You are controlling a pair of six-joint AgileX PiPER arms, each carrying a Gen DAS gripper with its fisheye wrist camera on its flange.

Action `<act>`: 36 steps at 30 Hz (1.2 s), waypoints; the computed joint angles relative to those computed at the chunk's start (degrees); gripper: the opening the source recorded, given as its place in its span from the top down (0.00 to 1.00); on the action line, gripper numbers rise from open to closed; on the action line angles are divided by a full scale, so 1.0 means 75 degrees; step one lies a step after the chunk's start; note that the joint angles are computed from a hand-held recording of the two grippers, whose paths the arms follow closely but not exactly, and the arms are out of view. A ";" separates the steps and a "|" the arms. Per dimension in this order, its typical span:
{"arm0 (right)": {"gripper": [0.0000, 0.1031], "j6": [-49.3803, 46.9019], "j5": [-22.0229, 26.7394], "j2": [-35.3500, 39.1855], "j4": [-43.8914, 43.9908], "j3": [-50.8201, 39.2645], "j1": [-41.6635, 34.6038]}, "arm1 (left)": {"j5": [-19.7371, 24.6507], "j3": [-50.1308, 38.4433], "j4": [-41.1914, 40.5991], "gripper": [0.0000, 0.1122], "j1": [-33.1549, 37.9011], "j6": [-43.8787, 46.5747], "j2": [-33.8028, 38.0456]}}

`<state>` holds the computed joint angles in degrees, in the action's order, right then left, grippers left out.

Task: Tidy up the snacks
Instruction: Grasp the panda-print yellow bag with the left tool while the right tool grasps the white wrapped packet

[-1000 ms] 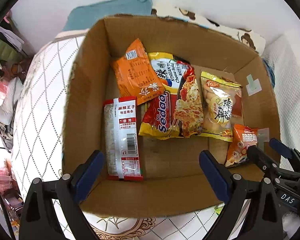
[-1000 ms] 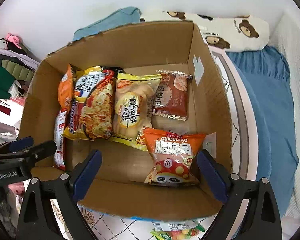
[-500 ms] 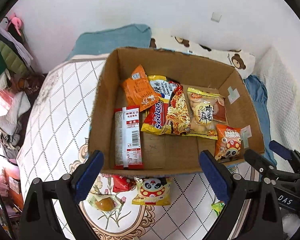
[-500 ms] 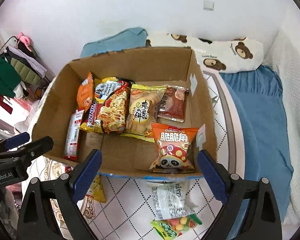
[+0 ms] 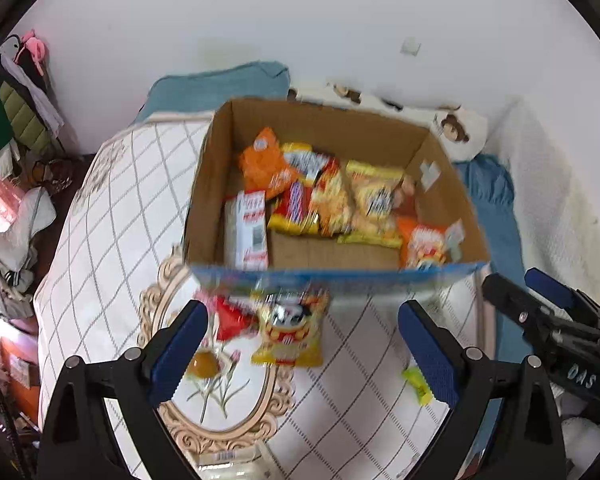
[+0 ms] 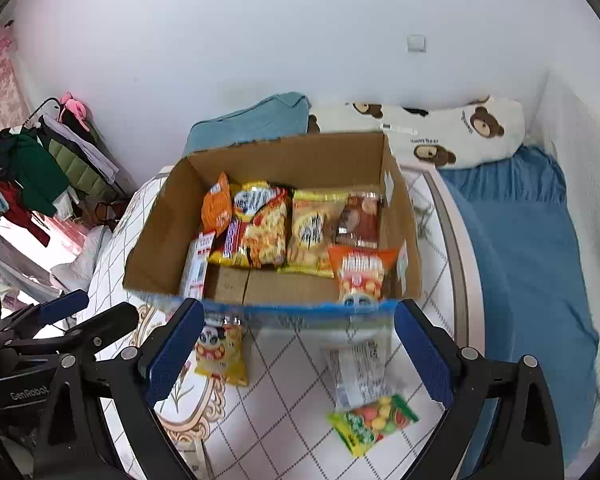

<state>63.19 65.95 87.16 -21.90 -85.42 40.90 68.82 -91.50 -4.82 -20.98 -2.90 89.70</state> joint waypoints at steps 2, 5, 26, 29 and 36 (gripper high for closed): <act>0.41 0.0202 -0.0271 -0.0222 0.0134 0.0591 -0.0011 | -0.0104 0.0427 0.0089 0.13 -0.0051 -0.0041 0.0088; 0.47 0.0374 -0.1090 -0.0582 0.0787 0.1773 -0.0355 | -0.0084 0.0769 0.0234 0.13 -0.0214 -0.0068 0.0495; 0.47 -0.1757 -0.2562 0.1571 0.2424 0.2808 -0.1185 | -0.0072 0.0481 0.0423 0.55 -0.0674 -0.0179 0.2632; 0.47 -0.1933 -0.2959 0.1289 0.3188 0.3186 -0.1043 | 0.0051 0.1132 0.0109 0.55 -0.0542 0.0019 0.2194; 0.47 -0.1520 -0.3382 0.1101 0.3771 0.3606 -0.0117 | -0.0321 0.2354 -0.0325 0.52 -0.0472 0.0034 0.1970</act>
